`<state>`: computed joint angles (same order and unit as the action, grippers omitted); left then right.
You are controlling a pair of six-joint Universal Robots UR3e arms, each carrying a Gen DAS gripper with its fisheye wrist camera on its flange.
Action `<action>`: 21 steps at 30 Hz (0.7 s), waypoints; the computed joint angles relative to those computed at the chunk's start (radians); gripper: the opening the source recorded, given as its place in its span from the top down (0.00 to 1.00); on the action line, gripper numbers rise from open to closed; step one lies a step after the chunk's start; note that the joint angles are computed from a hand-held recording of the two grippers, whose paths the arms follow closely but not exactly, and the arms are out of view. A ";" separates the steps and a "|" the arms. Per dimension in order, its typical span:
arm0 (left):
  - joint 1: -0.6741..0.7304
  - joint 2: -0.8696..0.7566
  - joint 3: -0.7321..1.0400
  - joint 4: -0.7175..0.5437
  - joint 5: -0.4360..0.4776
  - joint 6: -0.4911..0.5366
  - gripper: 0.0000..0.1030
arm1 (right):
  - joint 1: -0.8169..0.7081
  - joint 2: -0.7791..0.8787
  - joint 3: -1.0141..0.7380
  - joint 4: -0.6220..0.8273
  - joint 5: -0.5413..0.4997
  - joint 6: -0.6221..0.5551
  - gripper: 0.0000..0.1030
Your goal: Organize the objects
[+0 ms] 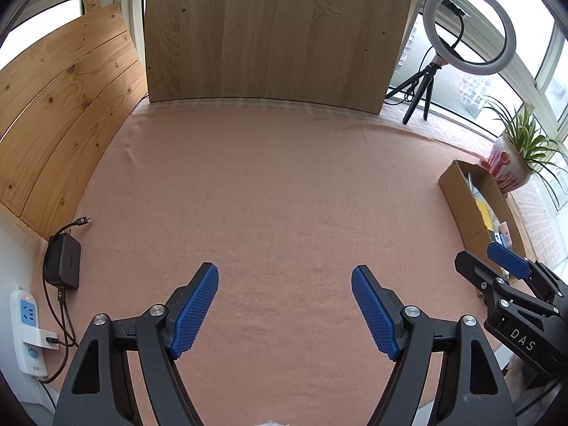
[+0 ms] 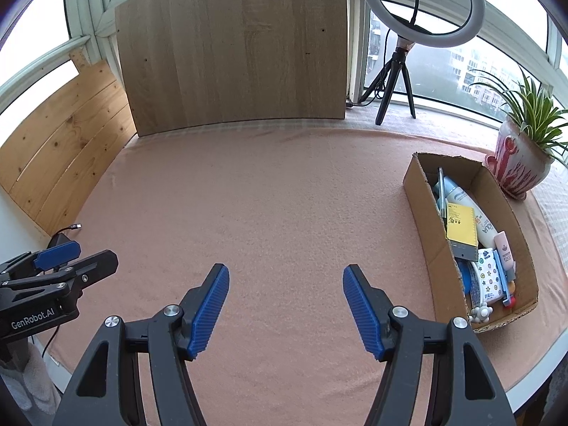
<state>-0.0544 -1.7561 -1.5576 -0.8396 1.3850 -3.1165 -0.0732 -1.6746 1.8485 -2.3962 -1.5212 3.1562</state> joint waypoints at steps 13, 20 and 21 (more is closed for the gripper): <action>-0.031 -0.027 0.032 -0.006 0.032 -0.019 0.22 | -0.023 -0.002 0.005 0.002 0.012 -0.002 0.39; -0.030 -0.036 0.035 -0.002 0.039 -0.016 0.22 | -0.023 0.002 0.003 -0.002 0.010 -0.001 0.39; -0.025 -0.034 0.031 -0.001 0.036 -0.012 0.22 | -0.023 0.001 0.004 -0.002 0.010 -0.002 0.39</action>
<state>-0.0792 -1.7902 -1.5265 -0.8402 1.4214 -3.1287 -0.0963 -1.6734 1.8524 -2.3980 -1.5110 3.1546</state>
